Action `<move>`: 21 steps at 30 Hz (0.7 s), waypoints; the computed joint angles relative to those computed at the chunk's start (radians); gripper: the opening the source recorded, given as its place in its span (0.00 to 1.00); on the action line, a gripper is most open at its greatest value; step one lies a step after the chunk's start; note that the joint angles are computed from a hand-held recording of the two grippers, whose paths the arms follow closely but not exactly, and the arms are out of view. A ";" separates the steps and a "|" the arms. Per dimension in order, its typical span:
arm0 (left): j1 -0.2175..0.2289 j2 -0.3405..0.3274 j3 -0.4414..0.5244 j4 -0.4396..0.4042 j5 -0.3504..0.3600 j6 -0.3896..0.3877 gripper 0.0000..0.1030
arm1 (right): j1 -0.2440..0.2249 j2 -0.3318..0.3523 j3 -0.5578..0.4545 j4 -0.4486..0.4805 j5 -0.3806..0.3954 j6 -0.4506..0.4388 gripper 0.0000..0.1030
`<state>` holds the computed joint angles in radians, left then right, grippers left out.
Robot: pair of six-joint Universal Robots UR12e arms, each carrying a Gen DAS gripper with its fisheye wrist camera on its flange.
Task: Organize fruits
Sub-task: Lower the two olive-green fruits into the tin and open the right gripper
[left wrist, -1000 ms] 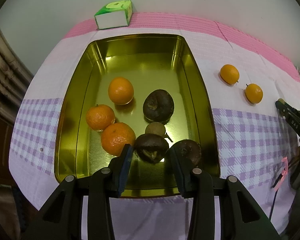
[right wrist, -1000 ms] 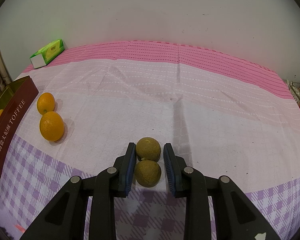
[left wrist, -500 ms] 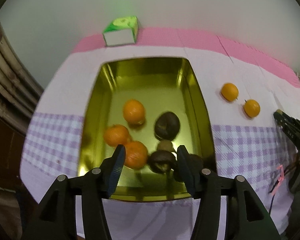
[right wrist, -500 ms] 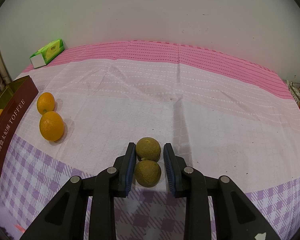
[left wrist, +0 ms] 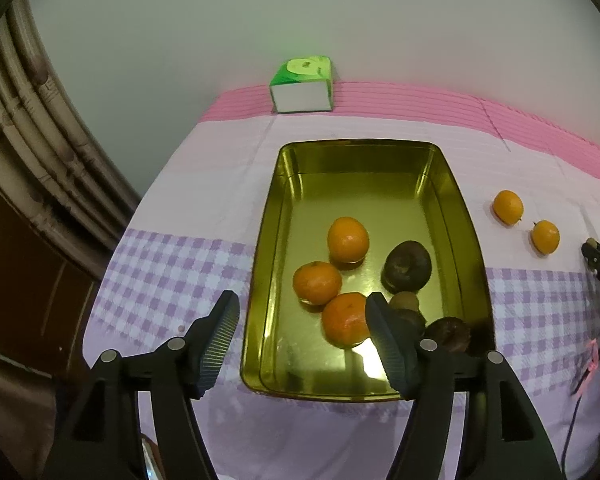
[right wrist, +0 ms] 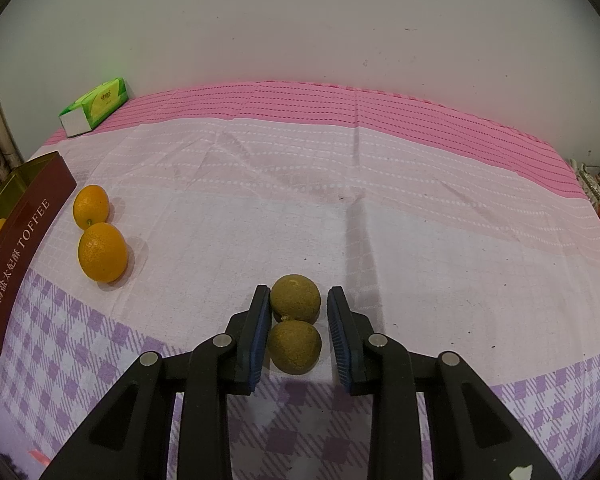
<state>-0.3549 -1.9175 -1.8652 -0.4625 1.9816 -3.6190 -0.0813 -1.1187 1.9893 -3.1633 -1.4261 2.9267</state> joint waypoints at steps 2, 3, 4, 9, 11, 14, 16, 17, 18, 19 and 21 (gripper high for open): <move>0.002 0.000 -0.005 0.007 0.002 -0.008 0.67 | 0.000 0.000 0.000 0.000 0.000 0.002 0.26; 0.004 0.001 -0.008 0.009 -0.002 -0.012 0.67 | 0.001 0.000 0.000 0.000 -0.001 0.001 0.26; 0.005 0.000 -0.008 0.006 -0.003 -0.015 0.68 | 0.001 0.000 -0.001 0.001 -0.002 0.000 0.26; 0.014 0.000 -0.011 0.001 -0.016 -0.033 0.68 | 0.003 0.001 0.000 -0.002 -0.017 -0.004 0.26; 0.018 0.003 -0.015 0.005 -0.025 -0.042 0.68 | 0.004 0.000 -0.002 0.005 -0.021 -0.006 0.23; 0.024 0.005 -0.018 0.001 -0.032 -0.057 0.68 | 0.015 0.000 -0.007 0.012 -0.046 -0.012 0.22; 0.026 0.006 -0.020 0.000 -0.031 -0.062 0.68 | 0.018 -0.001 -0.009 0.015 -0.057 -0.012 0.22; 0.026 0.007 -0.020 0.002 -0.031 -0.063 0.68 | 0.020 -0.001 -0.008 0.016 -0.063 -0.012 0.22; 0.026 0.007 -0.021 0.003 -0.033 -0.062 0.68 | 0.020 -0.002 -0.009 0.019 -0.068 -0.012 0.22; 0.026 0.007 -0.021 0.003 -0.034 -0.059 0.68 | 0.022 -0.003 -0.011 0.022 -0.070 -0.010 0.22; 0.027 0.007 -0.022 0.003 -0.033 -0.058 0.69 | 0.025 -0.007 -0.009 0.026 -0.075 -0.012 0.22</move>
<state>-0.3281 -1.9107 -1.8869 -0.4590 1.9483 -3.6773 -0.0566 -1.1255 1.9800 -3.1374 -1.5011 2.9143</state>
